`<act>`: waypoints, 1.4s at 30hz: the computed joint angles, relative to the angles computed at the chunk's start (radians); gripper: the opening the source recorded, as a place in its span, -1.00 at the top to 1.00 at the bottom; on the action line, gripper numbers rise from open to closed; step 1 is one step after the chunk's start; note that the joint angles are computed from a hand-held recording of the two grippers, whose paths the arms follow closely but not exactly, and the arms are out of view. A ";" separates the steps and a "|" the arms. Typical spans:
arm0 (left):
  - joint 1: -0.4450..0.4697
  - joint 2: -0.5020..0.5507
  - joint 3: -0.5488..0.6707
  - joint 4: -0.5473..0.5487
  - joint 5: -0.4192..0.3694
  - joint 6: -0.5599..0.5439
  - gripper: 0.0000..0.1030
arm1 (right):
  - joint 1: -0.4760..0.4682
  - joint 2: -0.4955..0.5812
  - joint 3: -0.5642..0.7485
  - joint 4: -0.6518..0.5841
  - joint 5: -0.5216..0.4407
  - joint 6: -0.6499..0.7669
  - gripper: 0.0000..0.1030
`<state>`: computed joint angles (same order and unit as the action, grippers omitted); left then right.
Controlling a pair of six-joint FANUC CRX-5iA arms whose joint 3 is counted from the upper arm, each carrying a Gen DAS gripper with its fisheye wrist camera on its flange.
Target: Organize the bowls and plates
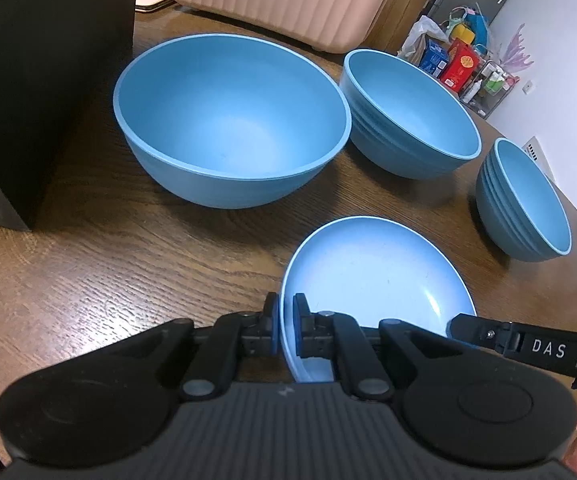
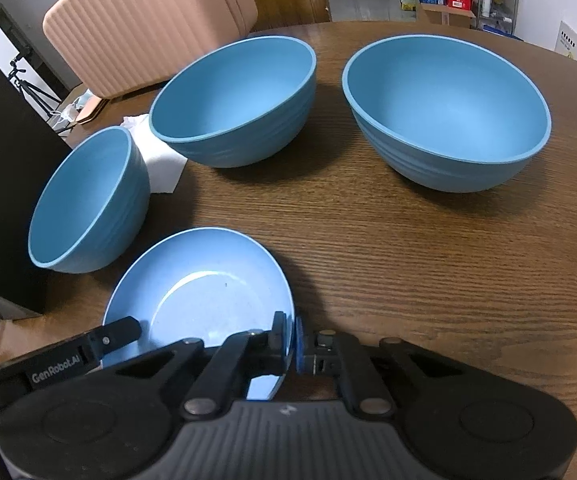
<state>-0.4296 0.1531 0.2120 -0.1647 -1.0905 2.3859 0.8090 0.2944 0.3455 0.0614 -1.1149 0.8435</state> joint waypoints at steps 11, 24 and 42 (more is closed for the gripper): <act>-0.037 -0.047 -0.001 -0.044 -0.024 0.027 0.85 | 0.033 -0.060 -0.045 0.034 0.000 -0.034 0.92; -0.138 -0.130 0.013 -0.138 -0.097 0.103 0.85 | 0.114 -0.215 -0.163 0.113 0.010 -0.121 0.92; -0.342 -0.137 0.105 -0.271 -0.229 0.187 0.84 | 0.223 -0.444 -0.362 0.236 -0.010 -0.273 0.92</act>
